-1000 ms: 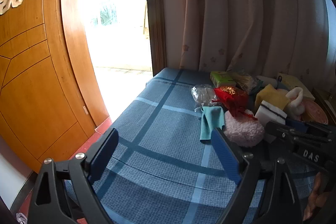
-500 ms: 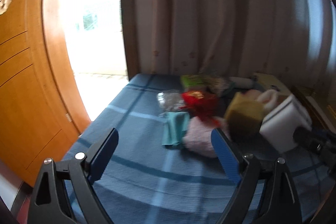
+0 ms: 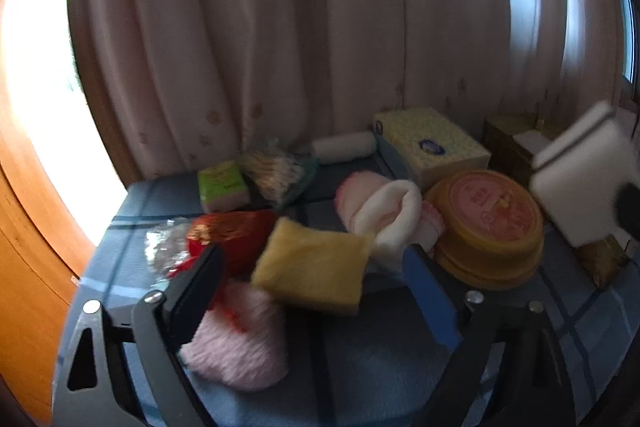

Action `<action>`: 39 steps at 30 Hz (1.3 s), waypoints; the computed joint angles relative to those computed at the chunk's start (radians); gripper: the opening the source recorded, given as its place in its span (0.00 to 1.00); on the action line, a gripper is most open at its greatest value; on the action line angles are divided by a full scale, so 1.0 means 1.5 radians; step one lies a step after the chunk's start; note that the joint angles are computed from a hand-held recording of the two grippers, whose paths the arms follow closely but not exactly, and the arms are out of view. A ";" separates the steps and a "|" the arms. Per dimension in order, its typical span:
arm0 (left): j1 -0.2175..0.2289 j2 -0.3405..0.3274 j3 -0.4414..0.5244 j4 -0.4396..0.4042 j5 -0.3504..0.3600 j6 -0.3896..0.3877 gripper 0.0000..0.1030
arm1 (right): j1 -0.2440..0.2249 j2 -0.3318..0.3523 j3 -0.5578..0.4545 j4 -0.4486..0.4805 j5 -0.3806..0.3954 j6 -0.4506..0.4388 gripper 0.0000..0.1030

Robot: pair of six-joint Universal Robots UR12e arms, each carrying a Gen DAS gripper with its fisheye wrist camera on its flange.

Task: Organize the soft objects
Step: 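Carry the striped sponge toward the gold tray while the left gripper grasps the yellow sponge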

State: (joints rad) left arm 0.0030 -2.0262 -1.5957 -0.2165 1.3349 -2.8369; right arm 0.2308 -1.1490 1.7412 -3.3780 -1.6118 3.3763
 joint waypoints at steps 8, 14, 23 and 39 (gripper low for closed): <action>-0.004 -0.017 0.027 -0.066 0.008 -0.032 0.55 | -0.004 -0.007 0.007 0.011 -0.001 0.021 0.32; 0.016 -0.006 0.000 -0.013 -0.042 -0.090 0.53 | -0.006 -0.008 0.009 0.018 0.005 0.037 0.32; 0.027 0.037 -0.071 0.133 -0.015 -0.135 0.53 | -0.006 -0.011 0.018 0.002 -0.003 0.048 0.32; -0.008 0.053 -0.075 0.134 -0.036 -0.115 0.53 | -0.019 -0.046 0.067 -0.036 -0.055 0.060 0.32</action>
